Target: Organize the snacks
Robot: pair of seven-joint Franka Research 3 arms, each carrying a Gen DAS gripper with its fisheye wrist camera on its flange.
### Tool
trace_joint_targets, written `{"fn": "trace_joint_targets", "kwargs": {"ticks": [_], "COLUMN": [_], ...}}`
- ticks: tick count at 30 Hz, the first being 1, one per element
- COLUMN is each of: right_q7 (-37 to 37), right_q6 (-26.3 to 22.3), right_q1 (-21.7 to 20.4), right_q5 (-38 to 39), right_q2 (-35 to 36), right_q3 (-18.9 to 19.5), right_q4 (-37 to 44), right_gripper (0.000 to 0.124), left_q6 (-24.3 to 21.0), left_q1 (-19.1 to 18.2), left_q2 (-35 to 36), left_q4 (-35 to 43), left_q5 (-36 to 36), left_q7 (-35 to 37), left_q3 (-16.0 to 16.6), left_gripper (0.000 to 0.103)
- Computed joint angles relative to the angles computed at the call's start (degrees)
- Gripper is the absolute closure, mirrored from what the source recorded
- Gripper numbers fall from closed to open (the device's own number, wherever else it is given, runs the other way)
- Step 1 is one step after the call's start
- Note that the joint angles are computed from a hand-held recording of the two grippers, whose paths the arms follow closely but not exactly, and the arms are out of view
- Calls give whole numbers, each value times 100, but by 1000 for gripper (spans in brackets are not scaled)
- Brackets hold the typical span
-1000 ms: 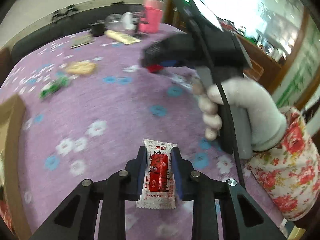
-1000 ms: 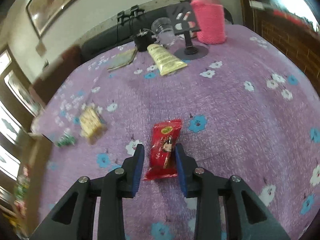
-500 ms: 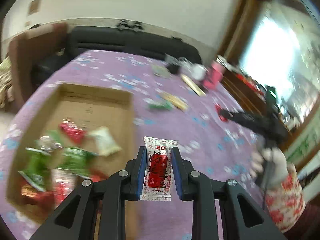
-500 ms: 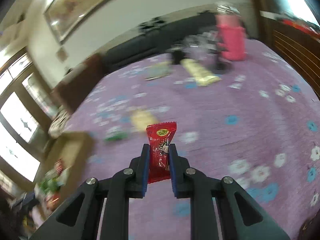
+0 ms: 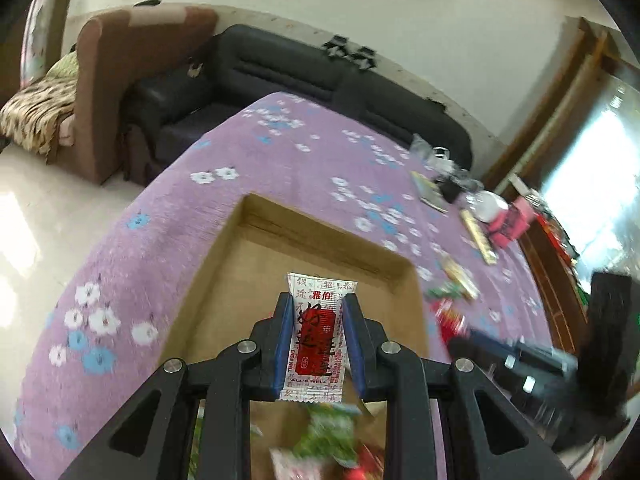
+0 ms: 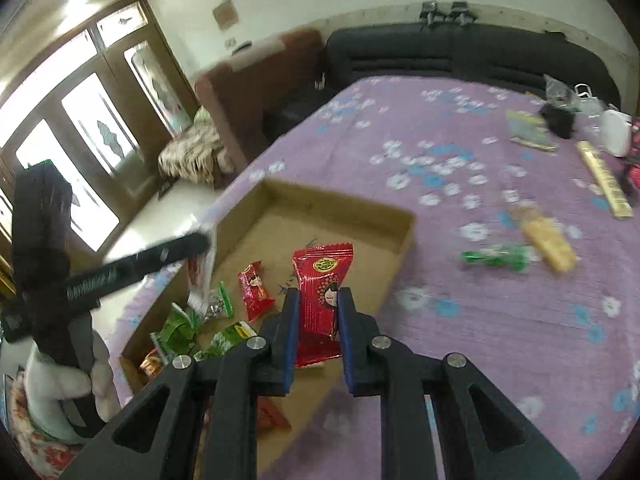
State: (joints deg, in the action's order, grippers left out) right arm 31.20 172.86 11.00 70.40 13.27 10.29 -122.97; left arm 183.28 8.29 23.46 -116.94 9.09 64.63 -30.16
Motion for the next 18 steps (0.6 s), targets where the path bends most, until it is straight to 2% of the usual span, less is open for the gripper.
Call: {"fn": "trace_joint_targets", "kwargs": {"ticks": [2, 4, 6, 8, 9, 11, 13, 15, 17, 18], "right_q7": [711, 1384, 1801, 1918, 1953, 1859, 1770, 1611, 1178, 834], "right_q6": [124, 116, 38, 8, 38, 176, 228, 358, 465, 497], "right_q1": [237, 386, 429, 333, 266, -15, -244, -425, -735, -917], "right_q5": [-725, -1375, -1786, -1994, -2050, -1945, -1837, -1691, -1282, -936], "right_q2": [280, 518, 701, 820, 845, 865, 849, 734, 545, 386], "right_q3": [-154, -308, -371, -270, -193, 130, 373, 568, 886, 1059], "right_q4": [151, 312, 469, 563, 572, 556, 539, 431, 284, 178], "right_gripper": [106, 106, 106, 106, 105, 105, 104, 103, 103, 103], "left_q6": [-218, -414, -489, -521, -514, -437, -323, -155, -15, 91], "left_q1": [-78, -359, -473, -480, -427, -300, -314, -172, -82, -151], "left_q2": [194, 323, 403, 470, 466, 446, 298, 86, -211, -451], "left_q4": [268, 501, 611, 666, 646, 565, 401, 150, -110, -291], "left_q5": [-7, -27, -96, -227, -303, -405, -395, -425, -474, -479], "left_q7": [35, 9, 37, 34, 48, 120, 147, 165, 45, -77], "left_q3": [103, 414, 550, 572, 512, 382, 395, 231, 115, 179], "left_gripper": [77, 77, 77, 70, 66, 53, 48, 44, 31, 28]}}
